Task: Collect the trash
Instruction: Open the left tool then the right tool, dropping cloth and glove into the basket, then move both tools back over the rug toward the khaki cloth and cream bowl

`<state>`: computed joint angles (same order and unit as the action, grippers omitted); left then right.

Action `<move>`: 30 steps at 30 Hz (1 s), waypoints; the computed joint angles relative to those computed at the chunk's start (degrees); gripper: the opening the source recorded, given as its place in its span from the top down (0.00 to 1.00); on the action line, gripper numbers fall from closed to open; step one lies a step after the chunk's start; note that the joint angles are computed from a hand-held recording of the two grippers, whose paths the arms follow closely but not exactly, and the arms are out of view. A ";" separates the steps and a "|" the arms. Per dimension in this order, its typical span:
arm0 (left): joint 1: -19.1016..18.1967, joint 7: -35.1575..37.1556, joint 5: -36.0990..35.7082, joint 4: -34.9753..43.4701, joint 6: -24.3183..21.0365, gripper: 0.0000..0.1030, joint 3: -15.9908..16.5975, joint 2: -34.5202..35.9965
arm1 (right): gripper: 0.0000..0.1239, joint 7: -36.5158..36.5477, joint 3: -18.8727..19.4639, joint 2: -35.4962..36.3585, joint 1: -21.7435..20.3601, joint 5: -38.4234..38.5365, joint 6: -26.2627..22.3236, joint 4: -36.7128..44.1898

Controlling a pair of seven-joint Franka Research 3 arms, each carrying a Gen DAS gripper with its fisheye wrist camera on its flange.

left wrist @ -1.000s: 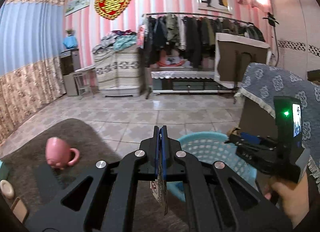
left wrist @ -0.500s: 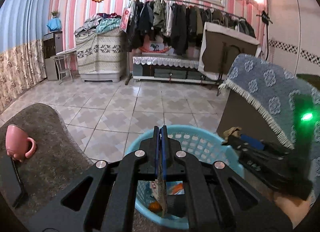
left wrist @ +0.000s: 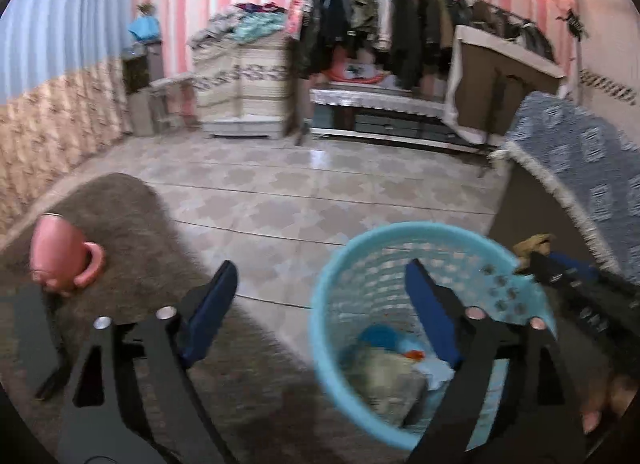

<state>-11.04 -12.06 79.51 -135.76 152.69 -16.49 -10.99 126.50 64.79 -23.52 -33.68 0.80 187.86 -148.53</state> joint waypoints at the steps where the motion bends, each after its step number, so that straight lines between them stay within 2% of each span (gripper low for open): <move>1: -0.13 0.99 -0.86 -0.63 -1.89 0.11 -0.25 -0.56 | 0.74 0.04 0.17 -0.15 -0.05 -0.03 -0.09 0.06; 3: -0.18 2.30 -2.33 -1.69 -3.46 0.11 -0.23 -1.37 | 0.74 0.04 0.71 -0.26 -0.62 -0.34 -0.16 0.35; 10: 1.40 0.15 -2.74 -4.29 -2.91 0.07 -0.03 -4.18 | 0.70 0.76 3.96 -2.65 -2.66 -1.18 -0.14 1.45; 12: 1.73 -1.21 -2.24 -4.78 -2.72 0.07 -0.27 -4.60 | 0.63 1.06 5.03 -3.62 -3.42 -1.19 0.63 1.50; 14: 2.01 -1.72 -1.90 -5.15 -2.38 0.07 -0.28 -5.03 | 0.48 1.57 5.93 -5.23 -4.05 -0.73 0.91 1.45; 16: 2.17 -2.20 -1.44 -5.50 -2.52 0.07 -0.52 -5.39 | 0.47 1.93 5.83 -6.32 -3.59 -0.24 2.03 0.94; 22: 2.42 -2.46 -1.45 -5.80 -2.22 0.07 -0.48 -6.17 | 0.25 3.97 7.30 -12.10 -4.61 2.29 2.66 0.23; 28: 3.13 -2.35 -3.32 -10.17 -1.95 0.05 -0.32 -11.96 | 0.21 6.00 8.52 -15.24 -5.22 1.65 0.83 0.73; 30: 3.75 -2.06 -5.08 -12.83 -0.44 0.05 0.49 -14.83 | 0.21 6.48 8.78 -15.68 -5.06 0.96 0.49 1.05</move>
<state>-7.29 -14.12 74.43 -148.59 152.25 -16.00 -25.82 132.98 73.56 -39.19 -38.74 1.76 188.35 -147.48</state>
